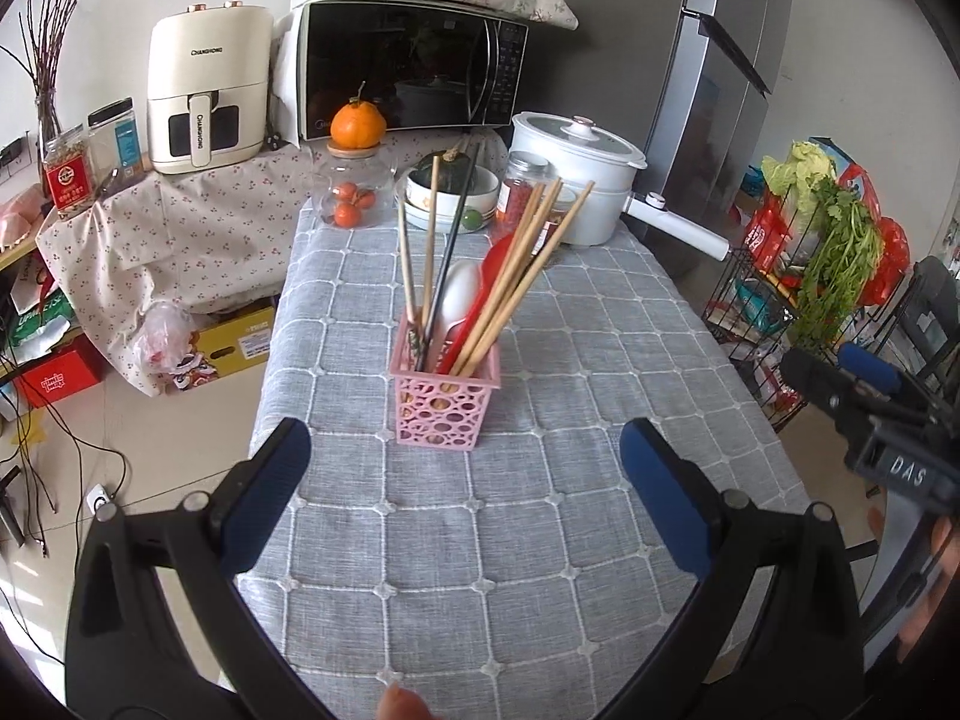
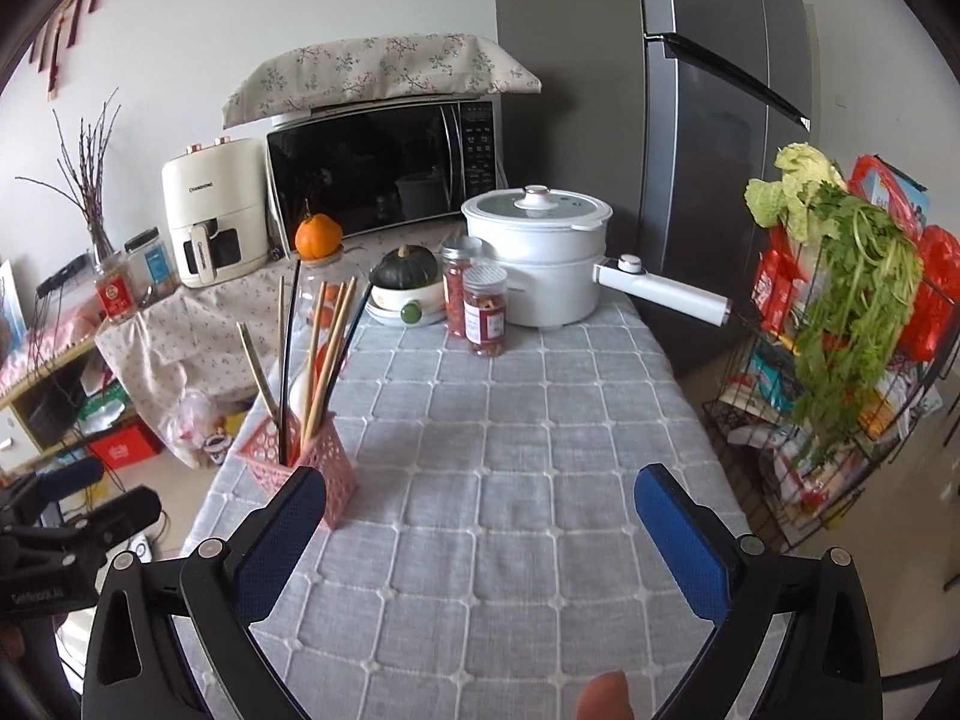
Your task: Organize utensils
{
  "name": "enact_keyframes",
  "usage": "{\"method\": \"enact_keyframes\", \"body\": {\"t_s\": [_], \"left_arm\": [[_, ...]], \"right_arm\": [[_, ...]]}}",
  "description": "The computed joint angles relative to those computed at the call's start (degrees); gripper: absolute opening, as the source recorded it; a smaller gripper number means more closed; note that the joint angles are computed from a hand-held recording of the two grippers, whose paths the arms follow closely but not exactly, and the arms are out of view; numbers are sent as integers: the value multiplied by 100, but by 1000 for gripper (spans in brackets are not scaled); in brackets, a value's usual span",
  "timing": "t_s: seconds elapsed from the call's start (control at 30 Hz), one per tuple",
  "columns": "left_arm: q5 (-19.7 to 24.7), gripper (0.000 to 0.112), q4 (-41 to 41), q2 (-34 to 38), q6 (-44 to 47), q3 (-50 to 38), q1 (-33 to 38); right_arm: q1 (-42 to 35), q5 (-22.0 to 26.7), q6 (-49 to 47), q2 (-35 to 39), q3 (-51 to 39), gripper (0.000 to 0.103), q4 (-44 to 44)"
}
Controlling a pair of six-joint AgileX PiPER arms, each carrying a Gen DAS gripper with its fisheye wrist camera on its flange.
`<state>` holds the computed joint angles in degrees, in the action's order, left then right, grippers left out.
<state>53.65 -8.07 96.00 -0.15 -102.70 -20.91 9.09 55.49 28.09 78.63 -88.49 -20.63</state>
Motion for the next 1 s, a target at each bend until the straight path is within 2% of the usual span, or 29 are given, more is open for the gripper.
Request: {"method": "enact_keyframes", "body": {"t_s": [0.33,1.0], "left_arm": [[-216,103,609,-129,-757,148,-333],[-339,103,1174,-181,-1058,235,-579]], "right_arm": [[-57,225,349,-72,-29,103,-173],[129,405,295,334,-205,103,-156]]}}
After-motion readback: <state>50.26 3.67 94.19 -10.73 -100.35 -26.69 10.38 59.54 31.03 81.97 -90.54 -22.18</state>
